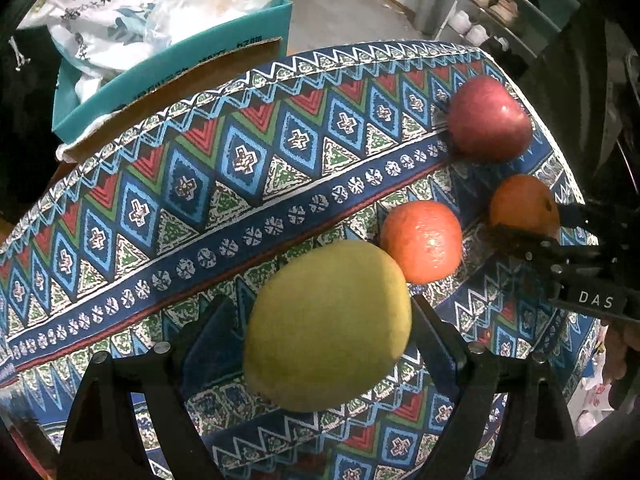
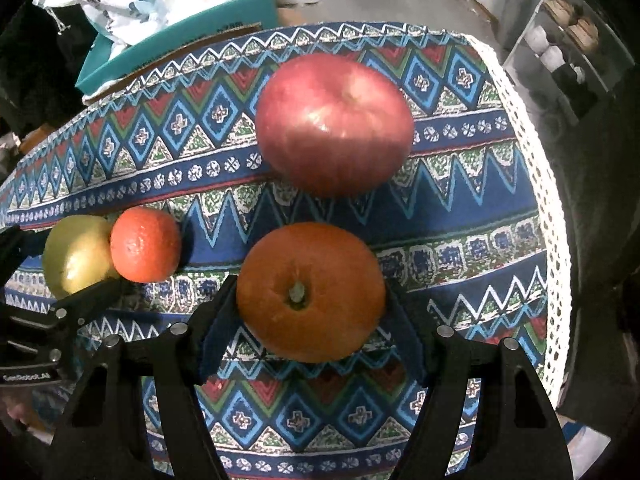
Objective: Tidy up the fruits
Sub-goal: 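Close the left tool on the pear and lift while the right tool grasps and lifts the orange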
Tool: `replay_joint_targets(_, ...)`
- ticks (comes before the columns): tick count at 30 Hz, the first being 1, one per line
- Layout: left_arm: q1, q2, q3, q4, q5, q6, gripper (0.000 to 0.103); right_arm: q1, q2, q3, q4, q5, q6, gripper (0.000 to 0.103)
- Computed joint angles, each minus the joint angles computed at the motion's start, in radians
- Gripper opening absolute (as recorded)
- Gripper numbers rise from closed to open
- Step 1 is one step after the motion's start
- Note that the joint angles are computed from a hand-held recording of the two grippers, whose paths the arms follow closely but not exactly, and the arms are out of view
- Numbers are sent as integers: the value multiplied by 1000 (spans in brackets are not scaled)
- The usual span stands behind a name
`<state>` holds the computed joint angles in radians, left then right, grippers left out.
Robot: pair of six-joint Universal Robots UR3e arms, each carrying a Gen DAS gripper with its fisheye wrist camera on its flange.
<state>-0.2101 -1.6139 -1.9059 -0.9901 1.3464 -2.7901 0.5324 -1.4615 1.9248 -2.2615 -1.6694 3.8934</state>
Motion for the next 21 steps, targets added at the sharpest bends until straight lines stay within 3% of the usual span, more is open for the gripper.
replay_joint_targets(7,5,-14,-24,49,10,22,89,22,27,-29,12,-30,11,69)
replay_joint_targets(12,1,-1,-32,47,-21,44,72,28,20,-18,3,-40,28,68)
replay_joint_targets(21,-25,42,-66,68,26,26,71,65,-6,-6,13,-54,63,67)
